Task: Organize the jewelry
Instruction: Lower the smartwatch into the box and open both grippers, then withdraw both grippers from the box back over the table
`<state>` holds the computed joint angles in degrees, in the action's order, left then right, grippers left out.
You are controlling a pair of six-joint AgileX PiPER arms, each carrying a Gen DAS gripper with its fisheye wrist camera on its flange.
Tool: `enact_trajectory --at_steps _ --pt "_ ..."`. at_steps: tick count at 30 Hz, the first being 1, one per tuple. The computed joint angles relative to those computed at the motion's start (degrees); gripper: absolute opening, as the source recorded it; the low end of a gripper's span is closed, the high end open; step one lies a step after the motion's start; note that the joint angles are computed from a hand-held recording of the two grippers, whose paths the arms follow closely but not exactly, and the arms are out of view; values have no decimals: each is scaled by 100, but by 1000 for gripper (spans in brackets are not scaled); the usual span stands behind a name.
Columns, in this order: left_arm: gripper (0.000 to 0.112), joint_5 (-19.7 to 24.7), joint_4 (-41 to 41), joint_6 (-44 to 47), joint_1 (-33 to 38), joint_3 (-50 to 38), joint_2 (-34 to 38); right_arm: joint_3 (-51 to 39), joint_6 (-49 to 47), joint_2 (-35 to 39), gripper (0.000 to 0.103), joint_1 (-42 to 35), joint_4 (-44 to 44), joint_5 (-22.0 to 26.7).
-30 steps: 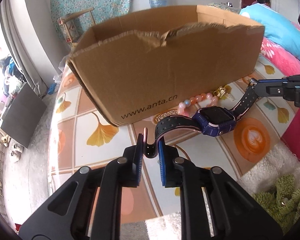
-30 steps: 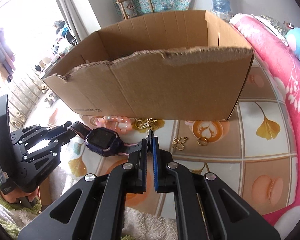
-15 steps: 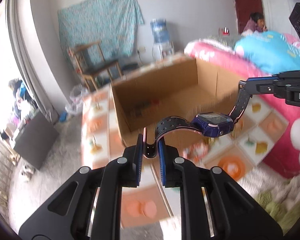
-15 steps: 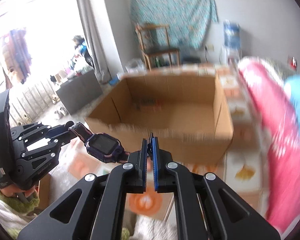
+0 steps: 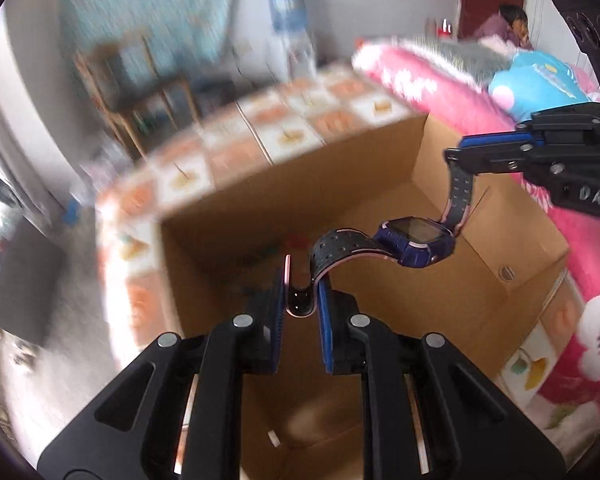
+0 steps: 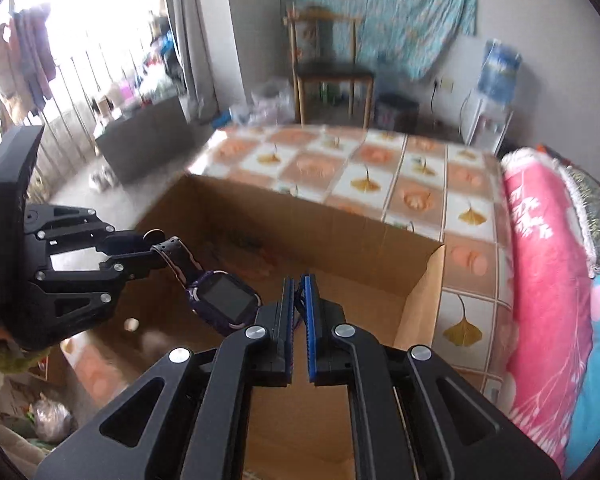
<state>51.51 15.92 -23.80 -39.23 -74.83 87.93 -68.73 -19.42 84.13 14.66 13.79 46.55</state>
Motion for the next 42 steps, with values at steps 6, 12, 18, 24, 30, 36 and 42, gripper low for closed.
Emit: enact_trajectory --at_steps 6,12,18,24,30,36,42 --pt "19 827 -369 947 269 -1323 1308 -1054 371 1298 4 123 -956 513" --pt "34 1579 -408 1177 336 -2190 2126 -1381 441 1566 4 108 -1390 727" --pt "59 1546 -977 1432 678 -2015 2031 -1233 425 1308 4 23 -1410 760" --pt "65 1258 -797 1198 783 -1612 1320 -1135 398 979 4 -57 -1260 822" --pt "79 651 -136 561 517 -675 -150 -946 1 301 10 -513 -302 971" --pt "87 563 466 -575 -192 565 -1850 372 -975 -1698 61 -1249 1257 1068" --pt "92 855 1334 -2708 -1655 2065 -3228 2213 -1152 -3439 82 -1180 1663 1255"
